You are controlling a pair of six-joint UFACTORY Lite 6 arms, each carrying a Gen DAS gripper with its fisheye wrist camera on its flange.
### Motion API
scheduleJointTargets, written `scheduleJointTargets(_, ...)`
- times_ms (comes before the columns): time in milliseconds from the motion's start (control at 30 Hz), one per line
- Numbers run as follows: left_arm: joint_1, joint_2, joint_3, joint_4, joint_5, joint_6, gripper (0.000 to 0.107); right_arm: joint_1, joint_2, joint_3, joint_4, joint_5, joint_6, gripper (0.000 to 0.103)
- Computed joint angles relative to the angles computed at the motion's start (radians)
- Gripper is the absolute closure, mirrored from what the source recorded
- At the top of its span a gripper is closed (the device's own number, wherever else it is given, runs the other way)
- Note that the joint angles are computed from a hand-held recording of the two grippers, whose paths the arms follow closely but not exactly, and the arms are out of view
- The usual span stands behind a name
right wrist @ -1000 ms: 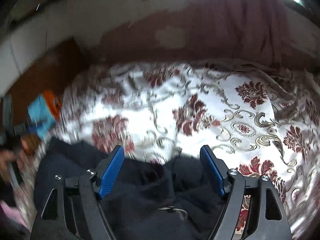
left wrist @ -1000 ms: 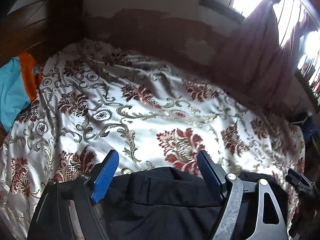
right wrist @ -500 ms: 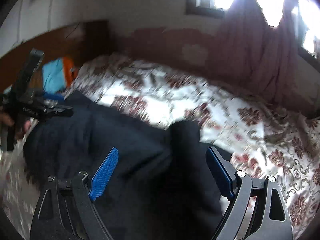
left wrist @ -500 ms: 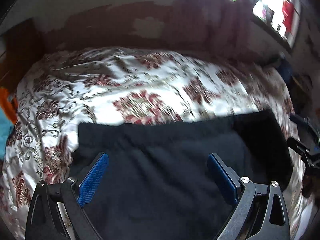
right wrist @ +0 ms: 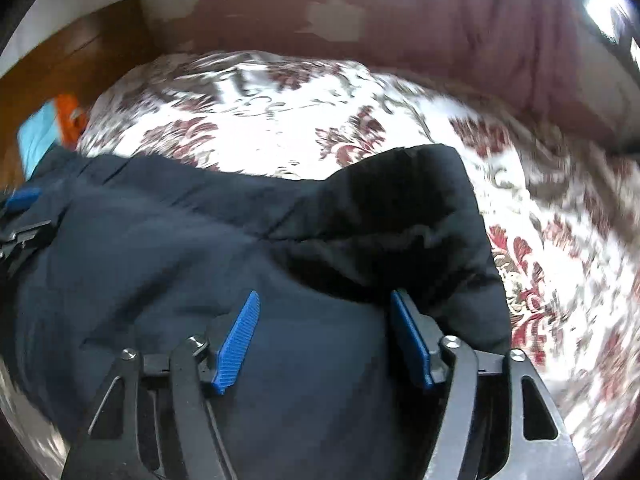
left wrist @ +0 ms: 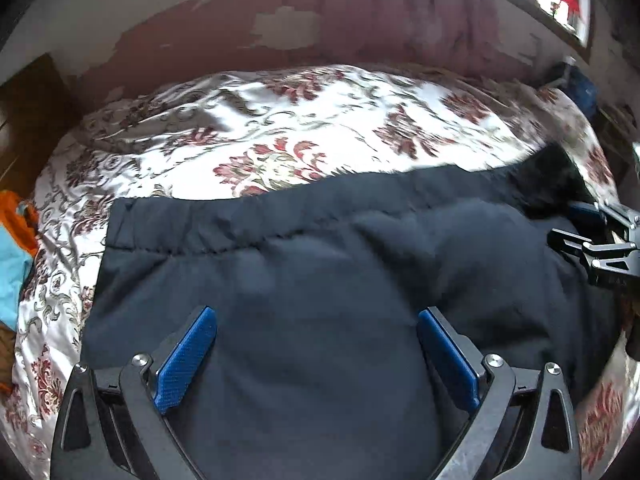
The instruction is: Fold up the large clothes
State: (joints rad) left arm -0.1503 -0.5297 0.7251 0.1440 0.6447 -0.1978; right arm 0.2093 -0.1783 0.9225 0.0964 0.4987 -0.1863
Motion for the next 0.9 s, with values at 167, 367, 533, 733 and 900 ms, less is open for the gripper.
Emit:
scheduleJointTargets(167,0.14,0.128,0.037,-0.128,-0.098,0.106,0.004,0.019,0.082,0.006,-0.023,-0.069,-0.019,0.04)
scheduleJointTargets(367,0.212,0.238,0.031,-0.327,-0.182,0.309,0.004,0.0,0.1,-0.041,0.225,-0.126,-0.255,0.036)
scheduleJointTargets(533,0.197,0.249,0.007,-0.321,-0.244,0.294,0.004,-0.04,0.123,-0.076,0.514,-0.151,-0.532,0.036)
scheduleJointTargets(733,0.226,0.254,-0.01,-0.44,-0.276,0.411,0.004,-0.052,0.126,-0.107,0.675,-0.176,-0.689,0.036)
scheduleJointTargets(900,0.223,0.247,-0.026,-0.45,-0.296,0.419,0.004,-0.058,0.105,-0.134,0.764,-0.191,-0.777,0.036)
